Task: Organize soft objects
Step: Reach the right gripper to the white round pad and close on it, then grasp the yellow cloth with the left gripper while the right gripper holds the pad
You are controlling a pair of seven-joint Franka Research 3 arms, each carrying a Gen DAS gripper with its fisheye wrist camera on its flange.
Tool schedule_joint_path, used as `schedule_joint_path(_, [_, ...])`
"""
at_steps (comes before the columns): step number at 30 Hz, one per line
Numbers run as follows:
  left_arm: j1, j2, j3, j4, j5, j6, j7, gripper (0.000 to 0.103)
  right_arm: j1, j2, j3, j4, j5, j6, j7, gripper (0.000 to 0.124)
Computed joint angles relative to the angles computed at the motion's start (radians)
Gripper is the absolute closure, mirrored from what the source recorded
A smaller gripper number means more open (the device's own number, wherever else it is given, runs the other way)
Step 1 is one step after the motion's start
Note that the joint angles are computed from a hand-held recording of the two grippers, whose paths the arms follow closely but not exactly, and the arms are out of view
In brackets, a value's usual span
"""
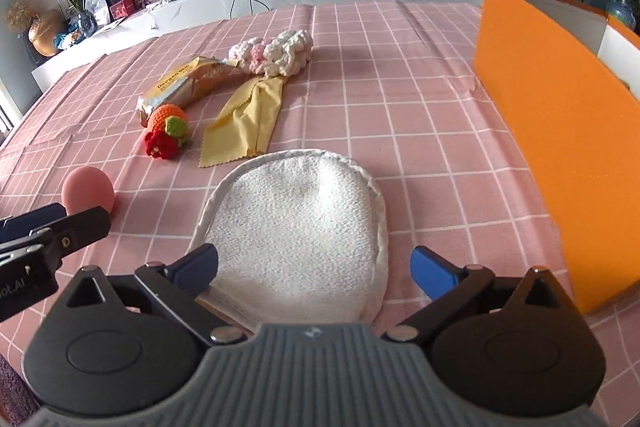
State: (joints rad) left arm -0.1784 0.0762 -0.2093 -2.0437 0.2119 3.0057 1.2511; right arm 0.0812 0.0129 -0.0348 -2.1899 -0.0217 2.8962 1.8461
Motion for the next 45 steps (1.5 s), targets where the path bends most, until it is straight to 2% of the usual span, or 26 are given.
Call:
schedule_joint_path(3, [0.004, 0.013, -0.003, 0.013, -0.014, -0.021, 0.015, 0.035, -0.011, 0.040, 0.025, 0.054, 0.166, -0.073, -0.090, 0.023])
schedule_joint_path(4, [0.003, 0.016, 0.000, 0.017, -0.009, -0.026, 0.012, 0.035, 0.012, 0.047, 0.005, 0.052, 0.126, -0.049, -0.058, 0.023])
schedule_joint_path(6, [0.003, 0.021, 0.005, 0.022, 0.007, -0.027, 0.003, 0.035, 0.023, 0.065, 0.002, 0.071, 0.086, -0.055, -0.061, 0.023])
schedule_joint_path(10, [0.002, 0.030, 0.015, 0.037, 0.048, -0.029, -0.022, 0.035, 0.065, 0.106, -0.026, 0.118, -0.115, -0.084, 0.009, 0.023])
schedule_joint_path(15, [0.014, 0.044, 0.003, 0.052, 0.026, -0.041, 0.002, 0.035, 0.062, 0.122, -0.024, 0.136, -0.092, -0.079, -0.022, 0.026])
schedule_joint_path(19, [0.017, 0.057, -0.005, 0.065, -0.003, -0.049, 0.027, 0.035, 0.065, 0.121, -0.032, 0.137, -0.095, -0.059, -0.025, 0.050])
schedule_joint_path(24, [0.013, 0.073, -0.007, 0.084, -0.012, -0.053, 0.036, 0.035, 0.050, 0.117, -0.005, 0.137, -0.009, -0.052, -0.164, 0.072])
schedule_joint_path(28, [0.005, 0.079, 0.000, 0.096, 0.003, -0.068, 0.018, 0.035, 0.038, 0.113, 0.022, 0.134, 0.110, -0.048, -0.289, 0.104])
schedule_joint_path(29, [0.003, 0.080, 0.001, 0.099, 0.009, -0.071, 0.014, 0.035, 0.036, 0.113, 0.026, 0.137, 0.141, -0.051, -0.312, 0.108])
schedule_joint_path(32, [0.003, 0.078, 0.001, 0.099, 0.017, -0.072, 0.013, 0.035, 0.044, 0.106, 0.019, 0.128, 0.159, -0.042, -0.332, 0.112])
schedule_joint_path(35, [0.024, 0.081, -0.027, 0.108, -0.045, -0.069, 0.082, 0.035, 0.047, 0.092, 0.006, 0.116, 0.145, -0.021, -0.329, 0.113])
schedule_joint_path(38, [0.044, 0.099, -0.059, 0.136, -0.123, -0.069, 0.173, 0.035, 0.037, 0.091, -0.008, 0.123, 0.141, -0.018, -0.317, 0.113])
schedule_joint_path(43, [0.095, 0.168, -0.142, 0.219, -0.272, -0.057, 0.392, 0.035, 0.010, 0.109, -0.021, 0.154, 0.147, 0.002, -0.335, 0.113])
schedule_joint_path(45, [0.075, 0.207, -0.128, 0.271, -0.253, -0.073, 0.405, 0.033, -0.002, 0.122, -0.020, 0.172, 0.165, 0.008, -0.365, 0.113])
